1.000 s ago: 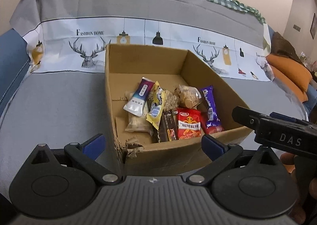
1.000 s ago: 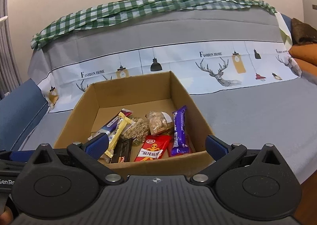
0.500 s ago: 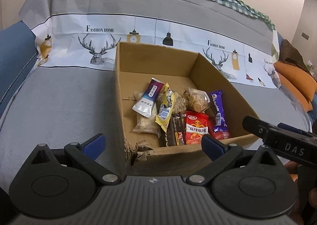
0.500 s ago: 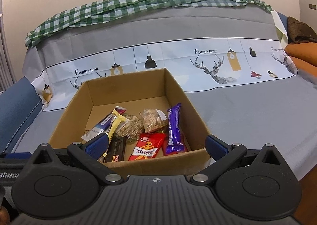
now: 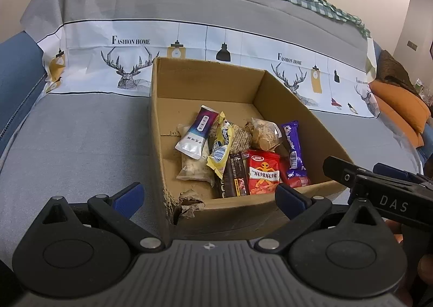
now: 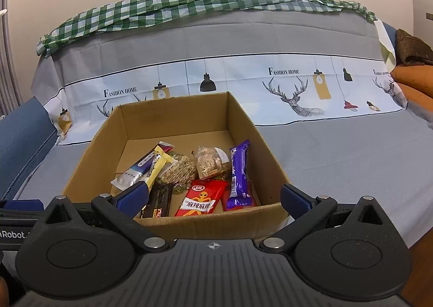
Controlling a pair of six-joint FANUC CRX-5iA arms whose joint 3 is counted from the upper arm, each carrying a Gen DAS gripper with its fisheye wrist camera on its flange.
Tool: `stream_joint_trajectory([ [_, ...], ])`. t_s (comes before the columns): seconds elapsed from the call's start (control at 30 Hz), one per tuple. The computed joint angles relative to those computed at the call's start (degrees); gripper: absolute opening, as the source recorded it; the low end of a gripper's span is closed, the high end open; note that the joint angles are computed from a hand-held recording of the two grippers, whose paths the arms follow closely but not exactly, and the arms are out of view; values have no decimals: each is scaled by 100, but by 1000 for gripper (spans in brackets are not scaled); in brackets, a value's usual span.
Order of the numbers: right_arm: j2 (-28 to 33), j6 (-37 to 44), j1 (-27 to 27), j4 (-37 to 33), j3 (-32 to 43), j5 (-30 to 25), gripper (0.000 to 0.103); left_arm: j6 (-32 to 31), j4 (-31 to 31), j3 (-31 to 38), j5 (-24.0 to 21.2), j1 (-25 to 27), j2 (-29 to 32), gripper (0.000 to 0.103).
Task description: Organize snacks
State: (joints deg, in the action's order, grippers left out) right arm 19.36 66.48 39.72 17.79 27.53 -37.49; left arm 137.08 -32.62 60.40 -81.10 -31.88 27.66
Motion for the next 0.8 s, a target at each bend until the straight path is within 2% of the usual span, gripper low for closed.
stream_joint_trajectory([
  [0.8,29,-14,29,57,29,-54,102,-7,-23,1,-23,9,8,103],
])
